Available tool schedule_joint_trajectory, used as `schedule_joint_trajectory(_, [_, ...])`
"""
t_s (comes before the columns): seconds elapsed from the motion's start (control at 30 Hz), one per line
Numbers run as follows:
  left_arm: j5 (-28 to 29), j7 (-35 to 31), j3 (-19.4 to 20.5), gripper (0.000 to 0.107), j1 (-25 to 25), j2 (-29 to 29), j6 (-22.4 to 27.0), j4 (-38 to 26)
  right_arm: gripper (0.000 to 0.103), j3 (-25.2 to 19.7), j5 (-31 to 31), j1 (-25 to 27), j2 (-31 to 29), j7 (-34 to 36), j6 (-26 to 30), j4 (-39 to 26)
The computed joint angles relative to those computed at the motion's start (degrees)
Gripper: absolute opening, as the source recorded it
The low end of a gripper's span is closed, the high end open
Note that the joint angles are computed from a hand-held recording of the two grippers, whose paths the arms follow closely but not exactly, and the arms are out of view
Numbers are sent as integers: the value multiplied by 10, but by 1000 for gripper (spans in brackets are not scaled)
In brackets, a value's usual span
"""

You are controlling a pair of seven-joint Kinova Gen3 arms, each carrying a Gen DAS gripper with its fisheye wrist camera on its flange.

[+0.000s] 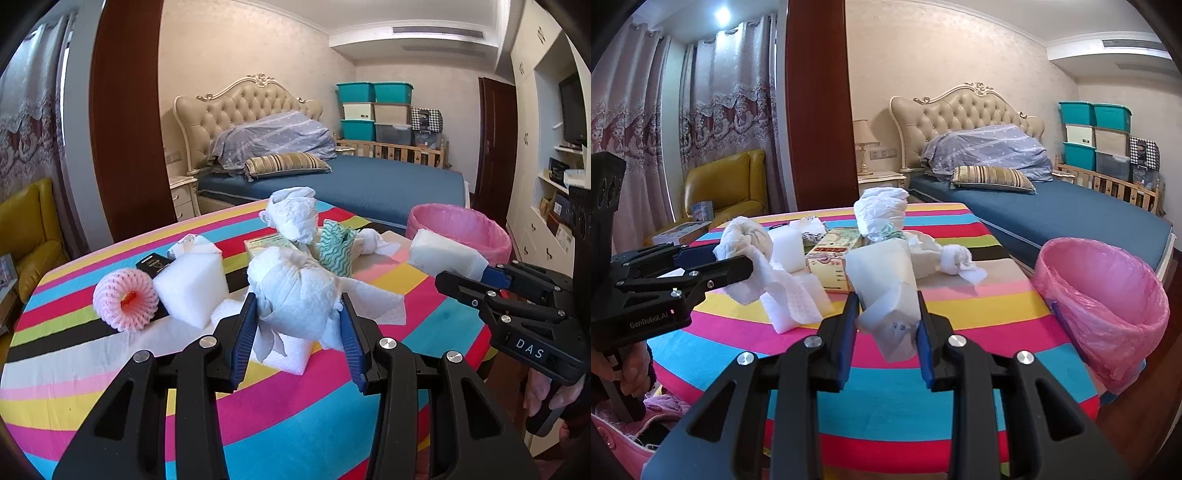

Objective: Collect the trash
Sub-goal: 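Carry the tissue with the left tool while the right tool carries the paper cone to the bin, then open the left tool over the pink bin while the right tool releases the paper into it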

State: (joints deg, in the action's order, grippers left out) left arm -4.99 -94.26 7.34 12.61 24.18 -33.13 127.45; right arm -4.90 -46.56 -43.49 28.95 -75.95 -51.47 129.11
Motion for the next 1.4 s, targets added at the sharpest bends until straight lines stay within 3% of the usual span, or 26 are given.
schedule_joint_trajectory(0.3, [25,-37,-8,42,32,16,31,-37,28,3,-25,-1,-5,3,-15,12])
schedule_joint_trajectory(0.6, [25,-62,4,43,68,39,83,-102,29,15,-142,-7,-16,64,-40,19])
schedule_joint_trajectory(0.83, [22,-71,18,43,90,65,133,-175,29,16,-228,15,-22,118,-71,24])
schedule_joint_trajectory(1.1, [4,-46,67,43,92,120,264,-337,30,20,-238,66,-26,122,-87,45])
schedule_joint_trajectory(1.23, [8,-50,63,43,120,161,325,-429,33,33,-210,102,-23,119,-73,43])
schedule_joint_trajectory(1.33, [19,-49,29,43,161,190,360,-496,33,42,-189,127,-21,113,-61,38])
schedule_joint_trajectory(1.4, [25,-48,27,44,171,211,390,-542,34,47,-174,140,-20,108,-53,35])
